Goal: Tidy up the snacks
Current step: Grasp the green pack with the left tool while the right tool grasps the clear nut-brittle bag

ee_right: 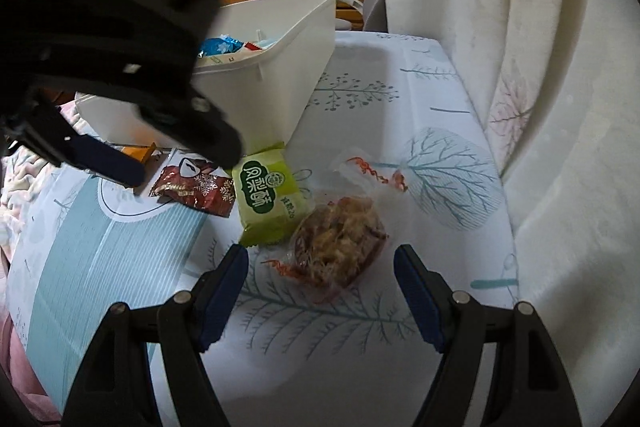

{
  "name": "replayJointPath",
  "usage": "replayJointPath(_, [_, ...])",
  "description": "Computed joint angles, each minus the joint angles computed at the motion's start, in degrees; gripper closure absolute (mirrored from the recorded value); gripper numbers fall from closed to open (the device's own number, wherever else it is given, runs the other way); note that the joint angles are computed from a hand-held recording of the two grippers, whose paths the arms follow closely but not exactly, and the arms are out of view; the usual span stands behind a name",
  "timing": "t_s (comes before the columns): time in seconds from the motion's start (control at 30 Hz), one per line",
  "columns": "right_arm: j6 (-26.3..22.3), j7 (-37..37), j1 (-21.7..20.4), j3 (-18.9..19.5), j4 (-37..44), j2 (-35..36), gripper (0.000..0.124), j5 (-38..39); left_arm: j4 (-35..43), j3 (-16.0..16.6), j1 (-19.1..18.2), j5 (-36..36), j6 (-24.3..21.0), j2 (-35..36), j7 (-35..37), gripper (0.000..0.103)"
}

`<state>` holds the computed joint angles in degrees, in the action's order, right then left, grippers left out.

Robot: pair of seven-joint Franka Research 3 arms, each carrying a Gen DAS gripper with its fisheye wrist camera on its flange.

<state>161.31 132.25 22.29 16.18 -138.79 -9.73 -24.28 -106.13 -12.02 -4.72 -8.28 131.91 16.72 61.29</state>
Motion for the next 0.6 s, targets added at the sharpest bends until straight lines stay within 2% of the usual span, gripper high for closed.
replayJointPath(0.2, [3.6, -3.0, 0.2, -1.1, -0.5, 1.5, 0.054, 1.7, 5.1, 0.6, -2.1, 4.8, -2.4, 4.8, -4.4, 0.022])
replayJointPath(0.37, [5.4, -6.8, 0.9, -1.9, -1.7, 0.9, 0.066, 5.5, 9.5, 0.5, -3.4, 7.9, -5.0, 8.5, -7.0, 0.024])
replayJointPath(0.47, [5.2, -7.7, 0.4, -1.7, -2.4, 0.0, 0.083, 7.1, 12.5, 0.7, -4.3, 9.6, -7.4, 10.6, -8.8, 0.029])
replayJointPath(0.6, [4.3, -12.8, 1.6, -2.9, -3.1, -1.1, 0.085, 13.4, 15.4, 0.6, -5.1, 11.3, -9.2, 12.5, -9.9, 0.03])
